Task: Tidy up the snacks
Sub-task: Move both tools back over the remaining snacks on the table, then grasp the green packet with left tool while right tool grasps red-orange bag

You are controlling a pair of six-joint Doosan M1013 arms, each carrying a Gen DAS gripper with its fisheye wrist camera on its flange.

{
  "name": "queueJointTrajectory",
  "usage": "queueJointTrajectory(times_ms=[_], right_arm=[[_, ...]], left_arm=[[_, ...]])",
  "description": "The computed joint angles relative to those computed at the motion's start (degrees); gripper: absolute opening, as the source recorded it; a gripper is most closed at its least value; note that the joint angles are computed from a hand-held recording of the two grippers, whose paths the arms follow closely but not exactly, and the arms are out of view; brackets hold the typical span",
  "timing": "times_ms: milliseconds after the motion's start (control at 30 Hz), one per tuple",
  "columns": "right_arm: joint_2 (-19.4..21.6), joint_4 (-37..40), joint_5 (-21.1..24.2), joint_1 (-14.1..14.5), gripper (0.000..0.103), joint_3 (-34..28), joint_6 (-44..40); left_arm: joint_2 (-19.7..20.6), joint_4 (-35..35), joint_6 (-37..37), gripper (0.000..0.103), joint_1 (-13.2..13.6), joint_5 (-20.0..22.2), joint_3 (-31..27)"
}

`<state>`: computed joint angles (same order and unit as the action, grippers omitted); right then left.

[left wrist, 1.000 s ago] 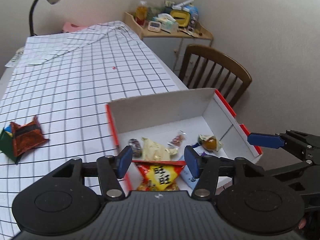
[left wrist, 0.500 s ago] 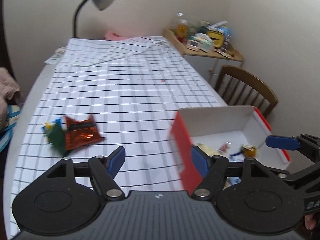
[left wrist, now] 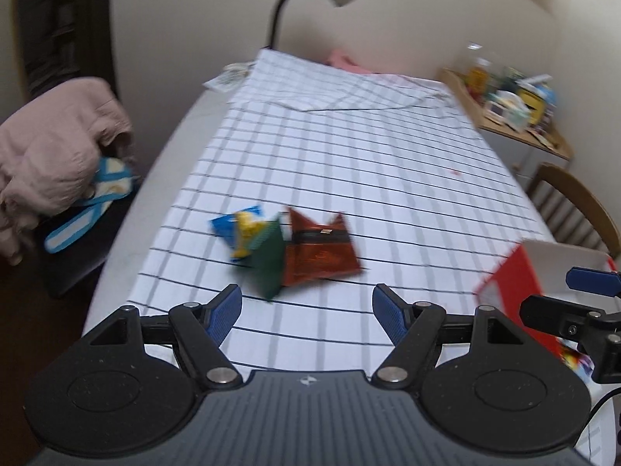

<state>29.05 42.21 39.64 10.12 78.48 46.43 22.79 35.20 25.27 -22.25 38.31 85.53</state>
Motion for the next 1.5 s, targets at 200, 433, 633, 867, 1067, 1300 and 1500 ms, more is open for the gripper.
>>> queueJointTrajectory(times_ms=[200, 433, 633, 867, 1067, 1300, 1500], right_arm=[[4.8, -4.0, 0.5, 2.3, 0.103, -6.1, 4.6], [10.9, -6.9, 5.9, 3.8, 0.103, -14.2, 5.9], [15.3, -7.8, 11.0, 4.8, 0.103, -20.0, 4.3], [19.6, -6.7, 17.5, 5.0, 0.102, -26.1, 5.5], [22.1, -7.1, 20.9, 5.5, 0.102, -29.7, 7.7], [23.9, -6.6, 24.0, 5.5, 0.100, -32.1, 9.2], [24.9, -3.4, 26.2, 4.7, 0.088, -32.9, 13.1]], left_arm=[[1.4, -0.8, -1.0, 0.074, 2.5, 0.3, -0.1], [3.9, -4.4, 2.8, 0.074, 4.2, -0.6, -1.4], [5.3, -6.3, 4.9, 0.072, 5.0, -2.1, -2.2], [6.3, -10.0, 6.9, 0.070, 6.3, -4.2, -2.1], [6.8, -14.2, 13.5, 0.060, 6.8, -7.5, -2.1], [7.3, -23.9, 22.7, 0.040, 8.2, -10.5, -2.4], [7.8, -29.0, 27.0, 0.033, 8.9, -11.3, -3.0]])
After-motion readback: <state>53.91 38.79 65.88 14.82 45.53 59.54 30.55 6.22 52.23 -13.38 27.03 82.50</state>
